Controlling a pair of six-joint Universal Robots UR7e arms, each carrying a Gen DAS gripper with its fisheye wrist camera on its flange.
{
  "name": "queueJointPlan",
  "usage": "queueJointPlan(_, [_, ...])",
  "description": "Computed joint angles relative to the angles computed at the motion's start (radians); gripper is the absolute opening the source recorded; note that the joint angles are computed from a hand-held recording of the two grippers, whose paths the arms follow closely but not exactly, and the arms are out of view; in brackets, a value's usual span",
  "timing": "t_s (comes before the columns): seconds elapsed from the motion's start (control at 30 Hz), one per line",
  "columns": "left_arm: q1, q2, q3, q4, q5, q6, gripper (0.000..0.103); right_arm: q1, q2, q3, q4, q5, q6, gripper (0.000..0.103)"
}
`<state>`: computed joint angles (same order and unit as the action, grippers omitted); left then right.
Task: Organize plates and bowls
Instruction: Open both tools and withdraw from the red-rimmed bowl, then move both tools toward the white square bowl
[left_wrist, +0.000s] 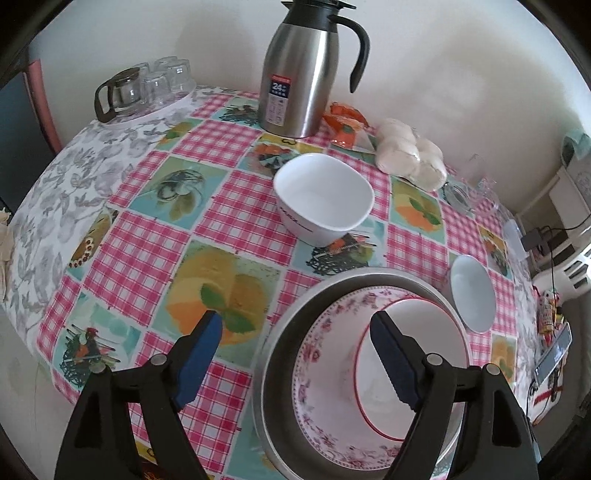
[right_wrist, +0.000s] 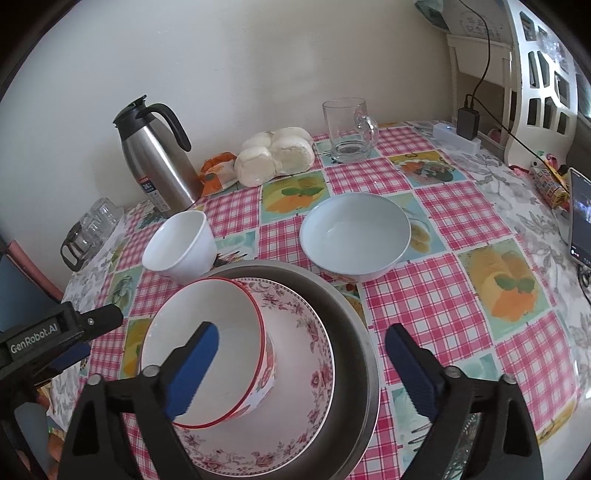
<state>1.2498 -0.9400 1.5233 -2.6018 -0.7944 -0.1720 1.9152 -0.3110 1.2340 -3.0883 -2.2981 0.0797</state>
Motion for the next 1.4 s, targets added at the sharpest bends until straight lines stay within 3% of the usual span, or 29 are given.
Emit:
queueJointPlan(0.17, [-0.001, 0.006, 0.002, -0.021, 0.031, -0.001, 0.087, 0.000, 0.002, 0.001, -0.017, 0.006, -0.016, 0.103])
queueJointPlan(0.2, [-0.004, 0.010, 0.008, -0.048, 0.050, 0.013, 0.098, -0.001, 0.001, 0.002, -0.020, 0.011, -0.018, 0.103])
queueJointPlan(0.23, [-0.006, 0.012, 0.012, -0.074, 0.064, 0.027, 0.103, -0.002, 0.000, 0.003, -0.021, 0.019, -0.019, 0.103])
queueJointPlan(0.67, [-0.008, 0.007, 0.022, -0.141, 0.049, 0.056, 0.103, 0.003, 0.001, 0.000, -0.034, 0.009, -0.016, 0.103])
queueJointPlan(1.03, [-0.026, 0.018, 0.031, -0.292, 0.107, 0.169, 0.103, 0.018, 0.012, 0.002, -0.138, 0.036, -0.063, 0.103])
queueJointPlan(1.4, [0.010, -0.012, 0.029, -0.376, 0.034, 0.191, 0.103, 0.049, 0.077, -0.080, -0.139, 0.010, -0.102, 0.103])
